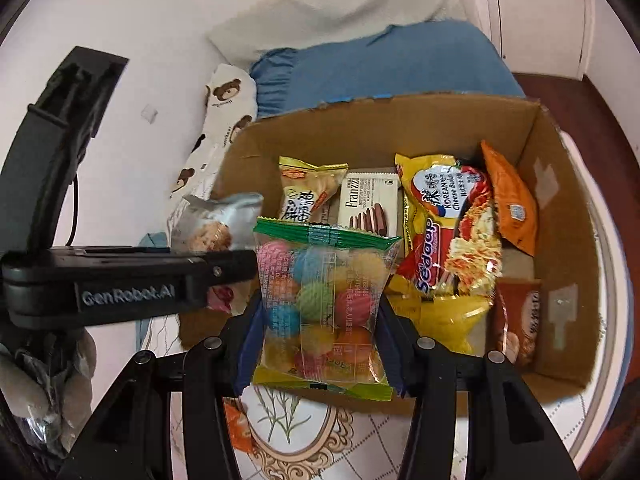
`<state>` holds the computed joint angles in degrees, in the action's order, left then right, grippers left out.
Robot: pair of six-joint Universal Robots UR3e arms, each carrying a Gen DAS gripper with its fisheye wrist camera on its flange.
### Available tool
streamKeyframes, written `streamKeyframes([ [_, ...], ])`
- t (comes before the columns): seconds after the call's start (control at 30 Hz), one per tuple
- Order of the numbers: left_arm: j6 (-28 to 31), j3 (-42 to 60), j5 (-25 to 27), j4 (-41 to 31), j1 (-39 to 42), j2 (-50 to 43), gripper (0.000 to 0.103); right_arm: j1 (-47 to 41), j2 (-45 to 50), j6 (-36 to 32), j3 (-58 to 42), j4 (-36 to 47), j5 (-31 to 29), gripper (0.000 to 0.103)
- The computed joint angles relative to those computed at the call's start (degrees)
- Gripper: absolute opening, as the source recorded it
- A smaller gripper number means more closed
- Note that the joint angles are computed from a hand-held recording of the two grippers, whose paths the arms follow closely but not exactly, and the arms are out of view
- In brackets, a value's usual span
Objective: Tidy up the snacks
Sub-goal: 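Carry both packs into the box and open both tools, then lift both tools out of the box and back over the bed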
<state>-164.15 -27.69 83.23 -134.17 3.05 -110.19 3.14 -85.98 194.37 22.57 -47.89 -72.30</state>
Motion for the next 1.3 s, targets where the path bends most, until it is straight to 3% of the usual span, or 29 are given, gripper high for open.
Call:
streamKeyframes([
  [0.23,-1.32,-4.58,0.74,2.04,-0.56,-1.38,0.049,-0.85,-3.57,-0.88,15.23,-7.90,1.08,0.053],
  [0.5,-2.05,-6.75,0.91,0.84,-0.83,-2.61,0.051,-0.93,-3.55,-2.02,19.37,-8.74,1.95,0.054],
  [0.57,-2.17,-8.34,1.33,2.18,-0.92,-2.00,0.063,-1.19,-2.95,-2.08,19.45,-7.37,2.70,0.055],
  [0.63,-2.29,-9.32,3.19,4.11,-1.65,-1.28,0.086,-0.91,-2.86,-1.29,19.69,-7.54,1.45,0.064],
  [0.8,-2.24,-9.54,1.76,4.04,-0.06,-0.33,0.090,-2.33,-3.46,-1.63,18.96,-5.91,0.34,0.083],
  [1.1,-2.81,-12.01,-0.41,5.05,0.13,4.69,0.091,-1.72,-0.01,-2.25,4.28,4.56,-2.46,0.092],
  [1.3,-2.44,-18.50,-0.96,11.12,0.87,13.17,0.091,-0.88,6.71,-2.60,-16.62,15.76,-10.13,0.095],
])
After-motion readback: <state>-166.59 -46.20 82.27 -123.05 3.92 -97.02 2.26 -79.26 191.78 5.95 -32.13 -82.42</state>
